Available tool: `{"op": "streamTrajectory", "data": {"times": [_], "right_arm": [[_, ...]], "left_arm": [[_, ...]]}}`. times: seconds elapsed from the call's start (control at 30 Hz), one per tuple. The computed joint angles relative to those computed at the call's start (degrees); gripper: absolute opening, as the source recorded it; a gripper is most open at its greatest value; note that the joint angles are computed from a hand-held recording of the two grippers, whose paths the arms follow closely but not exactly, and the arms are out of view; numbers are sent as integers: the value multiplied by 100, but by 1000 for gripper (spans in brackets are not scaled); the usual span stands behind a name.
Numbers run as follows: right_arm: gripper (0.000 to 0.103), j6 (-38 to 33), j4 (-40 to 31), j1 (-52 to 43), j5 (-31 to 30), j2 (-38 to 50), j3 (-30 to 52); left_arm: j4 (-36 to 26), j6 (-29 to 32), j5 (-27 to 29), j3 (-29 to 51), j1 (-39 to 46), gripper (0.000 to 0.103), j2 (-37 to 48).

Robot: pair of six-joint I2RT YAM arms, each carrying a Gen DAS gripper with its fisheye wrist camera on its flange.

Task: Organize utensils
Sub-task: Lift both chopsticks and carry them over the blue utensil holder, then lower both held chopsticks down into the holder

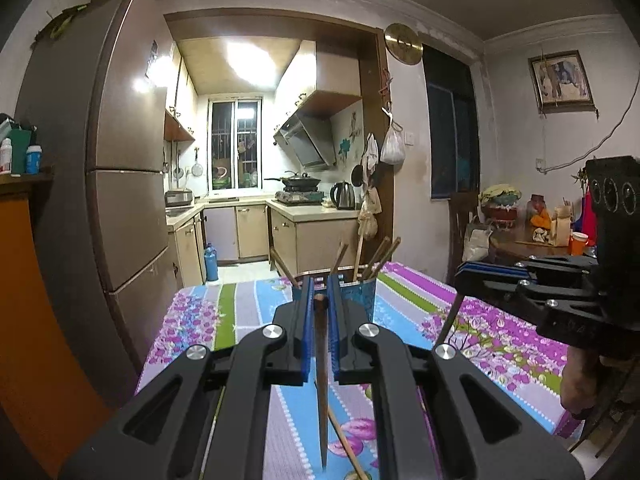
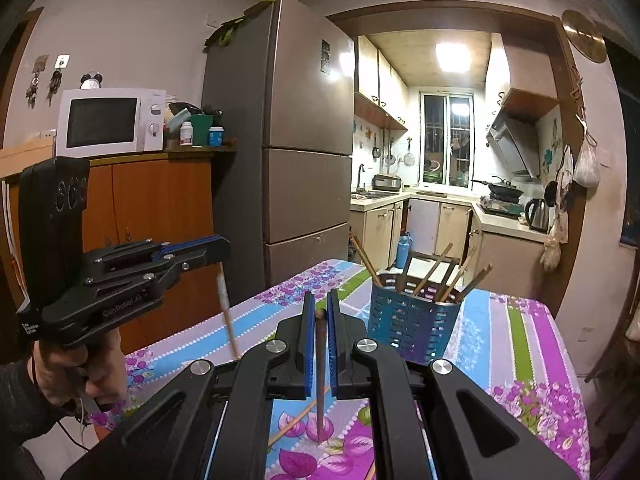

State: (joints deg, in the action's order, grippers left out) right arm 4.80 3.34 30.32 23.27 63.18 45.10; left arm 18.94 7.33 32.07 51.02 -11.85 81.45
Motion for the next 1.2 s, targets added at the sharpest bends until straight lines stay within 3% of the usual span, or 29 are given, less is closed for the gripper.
{"op": "streamTrajectory", "data": {"times": [0.27, 0.6, 0.93, 1.2], "right_arm": [[7, -67, -390, -332, -319, -192, 326], [7, 8, -1149, -1119, -1191, -95, 1220], [7, -175, -1900, -1982, -1879, 286, 2645], [7, -342, -2437, -2661, -2414, 1139, 4260]], "left_arm": [[-323, 27, -28, 415, -97, 6, 38], [-835, 75, -165, 1381, -331, 6, 559], [-1151, -106, -454, 2654, -677, 6, 983], [-1415, -379, -788, 4074, -986, 6, 1671]]}}
